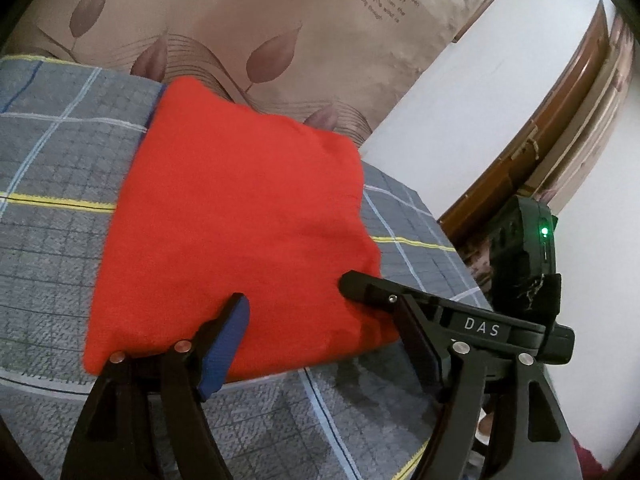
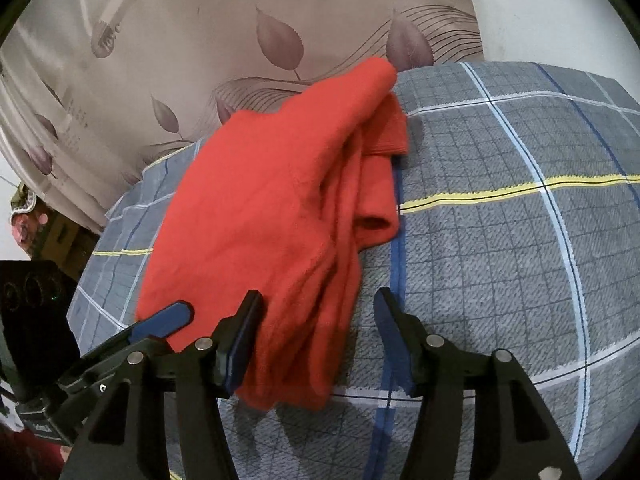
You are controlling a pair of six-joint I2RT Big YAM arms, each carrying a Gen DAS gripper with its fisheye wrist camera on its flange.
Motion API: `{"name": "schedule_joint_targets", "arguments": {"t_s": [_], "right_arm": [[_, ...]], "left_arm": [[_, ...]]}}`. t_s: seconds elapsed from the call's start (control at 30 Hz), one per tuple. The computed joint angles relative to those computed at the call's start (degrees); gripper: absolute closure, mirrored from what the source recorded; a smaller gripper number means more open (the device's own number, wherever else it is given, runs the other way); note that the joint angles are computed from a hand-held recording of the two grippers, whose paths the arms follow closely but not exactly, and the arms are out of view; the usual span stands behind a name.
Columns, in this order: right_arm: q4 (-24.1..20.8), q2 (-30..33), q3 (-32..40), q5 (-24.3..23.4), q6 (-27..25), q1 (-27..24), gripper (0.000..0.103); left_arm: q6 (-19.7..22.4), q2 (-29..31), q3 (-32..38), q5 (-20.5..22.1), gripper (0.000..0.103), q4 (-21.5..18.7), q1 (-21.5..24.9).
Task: Fold small clothes
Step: 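Open both grippers and release the folded sweater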
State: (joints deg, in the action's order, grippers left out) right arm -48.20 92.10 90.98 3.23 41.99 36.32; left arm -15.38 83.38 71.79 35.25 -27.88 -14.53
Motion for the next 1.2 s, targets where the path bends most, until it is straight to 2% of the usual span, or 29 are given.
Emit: {"name": "schedule_joint_targets", "arguments": {"t_s": [0.33,0.63,1.03,1.2], "right_arm": [[1.2,-0.5,-0.7,-0.5,0.8,-0.2,0.049],[3.0,-1.2,-2.0,-2.0,1.5,-0.7,0.048],[4.3,-1.9,-3.1,-2.6,1.7,-0.8,0.043],[4.9,-1.9,-3.2,-3.0,1.9,-0.8,0.040]], "left_arm": [[2.2,-0.8,0.5,-5.4,0.024,-1.8,-1.0],[8.2,-1.2,2.5,-12.8,0.023,-6.0,-2.2],[11.1,0.1,5.3,-19.7,0.017,-6.0,-0.8],[13.7,1.2,6.8,-22.8,0.014,-5.6,0.3]]}}
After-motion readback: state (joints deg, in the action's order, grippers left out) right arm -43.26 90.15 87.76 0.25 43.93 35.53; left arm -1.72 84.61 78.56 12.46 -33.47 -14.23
